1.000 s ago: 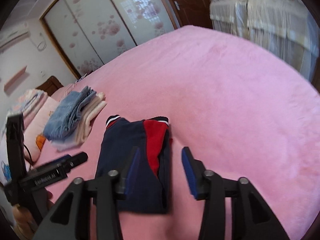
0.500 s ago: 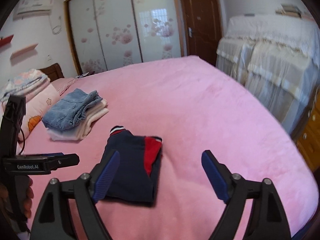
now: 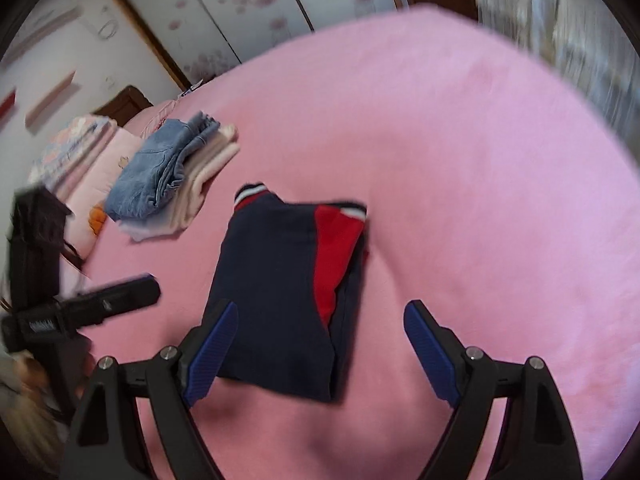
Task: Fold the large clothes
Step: 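Grasp the folded jacket bundle with the left gripper, then carry the bundle with the left gripper onto the jeans stack and release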
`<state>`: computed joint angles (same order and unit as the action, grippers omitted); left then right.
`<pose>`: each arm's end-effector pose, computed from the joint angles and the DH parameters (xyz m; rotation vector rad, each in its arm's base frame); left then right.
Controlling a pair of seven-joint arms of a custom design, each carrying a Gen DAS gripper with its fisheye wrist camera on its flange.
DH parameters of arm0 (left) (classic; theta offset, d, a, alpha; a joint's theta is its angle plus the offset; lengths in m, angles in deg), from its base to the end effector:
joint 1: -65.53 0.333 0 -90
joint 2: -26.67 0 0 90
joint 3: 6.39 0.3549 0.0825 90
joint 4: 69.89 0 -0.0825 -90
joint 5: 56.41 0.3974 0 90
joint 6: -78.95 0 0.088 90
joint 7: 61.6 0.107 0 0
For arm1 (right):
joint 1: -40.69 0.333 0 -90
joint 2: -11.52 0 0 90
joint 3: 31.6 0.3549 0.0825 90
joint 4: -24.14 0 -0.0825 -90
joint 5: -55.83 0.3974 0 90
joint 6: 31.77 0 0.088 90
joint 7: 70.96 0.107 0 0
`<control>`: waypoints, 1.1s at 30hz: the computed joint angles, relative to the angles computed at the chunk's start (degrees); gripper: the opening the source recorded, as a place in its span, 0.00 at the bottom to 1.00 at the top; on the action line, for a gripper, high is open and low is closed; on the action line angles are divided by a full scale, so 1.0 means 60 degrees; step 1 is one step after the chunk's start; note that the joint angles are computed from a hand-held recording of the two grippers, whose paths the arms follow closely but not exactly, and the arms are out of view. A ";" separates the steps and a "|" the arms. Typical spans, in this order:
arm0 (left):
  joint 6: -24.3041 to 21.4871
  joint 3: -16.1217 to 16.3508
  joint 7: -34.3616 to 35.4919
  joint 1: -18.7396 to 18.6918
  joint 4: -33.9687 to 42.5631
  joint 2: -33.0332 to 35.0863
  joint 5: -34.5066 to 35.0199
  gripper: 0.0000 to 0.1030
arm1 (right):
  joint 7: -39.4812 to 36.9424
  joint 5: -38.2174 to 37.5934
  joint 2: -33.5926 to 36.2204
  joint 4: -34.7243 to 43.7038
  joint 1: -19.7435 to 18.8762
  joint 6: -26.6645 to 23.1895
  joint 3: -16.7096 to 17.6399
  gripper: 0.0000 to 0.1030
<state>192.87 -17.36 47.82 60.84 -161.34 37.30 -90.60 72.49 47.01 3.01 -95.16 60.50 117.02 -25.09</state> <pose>0.6310 -0.2015 0.5912 1.5078 -2.3116 0.8248 0.5036 0.2568 0.6013 -1.4095 2.0465 -0.2521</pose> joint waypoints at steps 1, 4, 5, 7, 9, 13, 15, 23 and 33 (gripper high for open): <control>-0.0078 -0.0005 -0.0096 -0.0022 0.0099 0.0180 0.0021 0.99 | -0.0465 0.0838 0.0087 -0.0220 0.0116 0.0504 -0.0234 0.83; -0.0252 -0.0080 -0.0190 -0.0102 0.0378 0.0746 0.0147 0.99 | -0.2822 0.4617 0.0453 -0.0769 0.0727 0.1848 -0.0985 0.83; -0.0301 -0.0112 -0.0172 -0.0104 0.0424 0.0867 0.0143 0.99 | -0.3396 0.5498 0.0541 -0.0836 0.0703 0.2011 -0.0957 0.83; -0.0306 -0.0171 -0.0174 -0.0137 0.0449 0.1060 0.0157 0.99 | -0.4693 0.7319 0.0753 -0.0882 0.0781 0.2222 -0.0990 0.83; -0.0186 -0.0234 -0.0015 -0.0161 0.0375 0.1134 0.0142 0.99 | -0.6054 0.9028 0.0965 -0.0827 0.0759 0.2247 -0.0917 0.83; -0.0100 -0.0316 0.0289 -0.0178 0.0266 0.1234 0.0046 0.99 | -0.8559 1.1877 0.1343 -0.0615 0.0466 0.2183 -0.0562 0.78; -0.0036 -0.0341 0.0356 -0.0144 0.0249 0.1319 -0.0134 0.99 | -0.9501 1.2884 0.1497 -0.0463 0.0281 0.2140 -0.0392 0.71; 0.0165 -0.0352 0.0125 -0.0003 0.0221 0.1434 -0.0605 0.80 | -1.1534 1.4758 0.1997 0.0062 -0.0174 0.1763 -0.0002 0.38; 0.0676 -0.0306 0.0273 -0.0420 -0.0063 0.0479 0.0386 0.54 | -1.0215 1.3579 0.1417 -0.0376 0.0328 0.3298 0.0253 0.27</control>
